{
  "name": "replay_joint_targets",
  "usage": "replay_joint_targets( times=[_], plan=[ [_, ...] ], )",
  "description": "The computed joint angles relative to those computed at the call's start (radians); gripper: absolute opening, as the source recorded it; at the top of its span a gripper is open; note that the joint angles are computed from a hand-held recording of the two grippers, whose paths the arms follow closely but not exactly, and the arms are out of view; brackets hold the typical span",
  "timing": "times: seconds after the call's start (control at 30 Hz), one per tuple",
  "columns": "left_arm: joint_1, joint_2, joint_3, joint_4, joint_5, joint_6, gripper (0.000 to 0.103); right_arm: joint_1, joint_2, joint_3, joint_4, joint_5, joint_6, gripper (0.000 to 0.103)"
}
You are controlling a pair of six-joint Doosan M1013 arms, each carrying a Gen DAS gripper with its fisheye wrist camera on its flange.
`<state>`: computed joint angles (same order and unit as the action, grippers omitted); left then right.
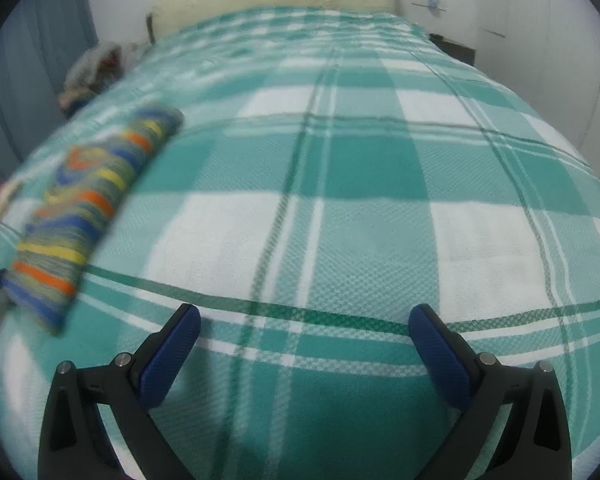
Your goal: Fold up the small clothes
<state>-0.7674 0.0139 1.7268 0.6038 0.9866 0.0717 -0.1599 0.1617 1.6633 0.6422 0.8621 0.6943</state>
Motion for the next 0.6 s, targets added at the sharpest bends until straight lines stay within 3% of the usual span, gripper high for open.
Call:
replay_joint_targets(
  times=[0.1, 0.13, 0.23, 0.3, 0.37, 0.43, 0.47, 0.53, 0.57, 0.6],
  plan=[
    [0.078, -0.007, 0.002, -0.125, -0.228, 0.123, 0.102, -0.031, 0.035, -0.054, 0.22, 0.214, -0.052, 0.102],
    [0.106, 0.008, -0.008, -0.196, -0.268, 0.191, 0.102, -0.025, 0.057, -0.081, 0.262, 0.288, -0.039, 0.102],
    [0.179, 0.078, -0.053, -0.387, -0.263, 0.363, 0.101, 0.034, 0.139, -0.181, 0.274, 0.446, 0.043, 0.094],
    [0.213, 0.105, -0.061, -0.469, -0.281, 0.409, 0.101, 0.084, 0.196, -0.244, 0.228, 0.498, 0.11, 0.078],
    [0.216, 0.106, -0.054, -0.477, -0.341, 0.425, 0.101, 0.115, 0.233, -0.287, 0.2, 0.528, 0.135, 0.075],
    [0.235, 0.119, -0.06, -0.604, -0.398, 0.55, 0.098, 0.133, 0.257, -0.316, 0.218, 0.545, 0.14, 0.073],
    [0.237, 0.131, -0.073, -0.636, -0.393, 0.585, 0.092, 0.141, 0.273, -0.333, 0.233, 0.57, 0.153, 0.067],
    [0.22, 0.172, -0.134, -0.543, -0.263, 0.541, 0.028, 0.17, 0.284, -0.354, 0.204, 0.562, 0.18, 0.043],
    [0.212, 0.18, -0.148, -0.499, -0.231, 0.506, 0.025, 0.192, 0.274, -0.352, 0.143, 0.509, 0.18, 0.03],
    [0.209, 0.173, -0.141, -0.484, -0.247, 0.478, 0.018, 0.216, 0.248, -0.333, 0.071, 0.432, 0.167, 0.027]
  ],
)
